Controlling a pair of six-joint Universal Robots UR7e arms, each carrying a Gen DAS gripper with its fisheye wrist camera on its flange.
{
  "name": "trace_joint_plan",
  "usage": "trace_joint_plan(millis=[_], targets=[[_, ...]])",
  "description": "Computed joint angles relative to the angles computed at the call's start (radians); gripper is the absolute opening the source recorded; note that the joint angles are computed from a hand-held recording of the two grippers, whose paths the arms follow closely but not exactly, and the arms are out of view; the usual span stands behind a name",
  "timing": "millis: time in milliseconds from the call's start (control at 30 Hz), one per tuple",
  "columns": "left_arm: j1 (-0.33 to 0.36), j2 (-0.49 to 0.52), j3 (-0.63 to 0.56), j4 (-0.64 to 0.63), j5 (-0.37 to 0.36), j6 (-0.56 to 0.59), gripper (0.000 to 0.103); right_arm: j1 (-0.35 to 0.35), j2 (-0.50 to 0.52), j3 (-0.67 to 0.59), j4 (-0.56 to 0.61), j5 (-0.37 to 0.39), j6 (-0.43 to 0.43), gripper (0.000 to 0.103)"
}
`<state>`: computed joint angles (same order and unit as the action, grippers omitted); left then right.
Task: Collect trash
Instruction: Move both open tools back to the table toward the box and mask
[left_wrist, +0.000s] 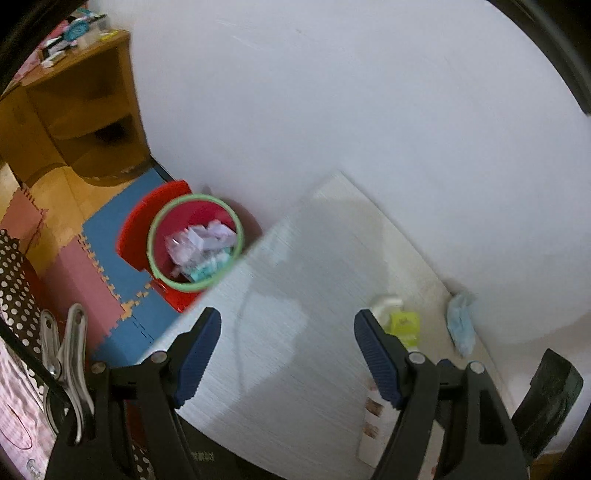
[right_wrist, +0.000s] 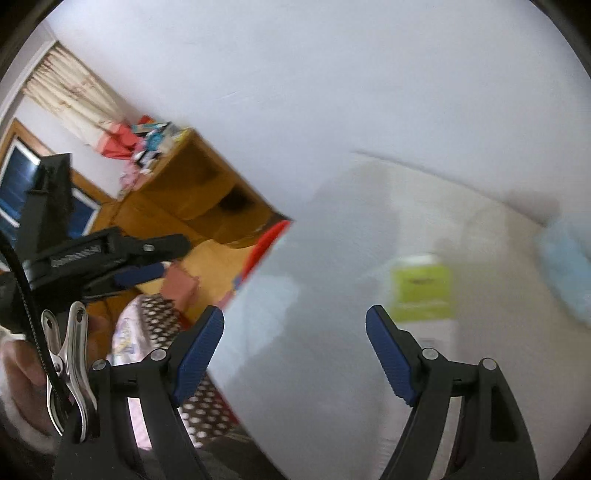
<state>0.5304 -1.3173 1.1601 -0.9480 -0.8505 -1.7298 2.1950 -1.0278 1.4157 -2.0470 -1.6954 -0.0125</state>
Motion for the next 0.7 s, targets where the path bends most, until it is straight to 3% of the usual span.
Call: trace_joint_plan(millis=[200, 367, 467, 567, 700], targets=[[0.017, 0.069, 0.020, -0.104, -0.060, 0.126, 0.078, -0.046, -0.097, 0.092, -0.081, -0.120, 0.046, 0.081], [0.036, 0.142, 0.011, -0.171, -0.106, 0.243, 0.078, -0.072, -0.111, 0.116, -0.177, -0.394, 0.068, 0.081], [0.049, 0.165, 0.010, -0.201, -0.129, 0.271, 0.078, -0.098, -0.104, 0.117, -0.235, -0.493, 0.085, 0.081], [0.052, 0.185, 0.005, -0.210, -0.135, 0.293, 0.078, -0.127, -0.077, 0.096, -0.252, -0.565, 0.112, 0.081], [0.049, 0.195, 0.000, -0.197, -0.143, 0.302, 0.078, -0.147, -0.043, 0.066, -0.262, -0.580, 0.132, 0.081]])
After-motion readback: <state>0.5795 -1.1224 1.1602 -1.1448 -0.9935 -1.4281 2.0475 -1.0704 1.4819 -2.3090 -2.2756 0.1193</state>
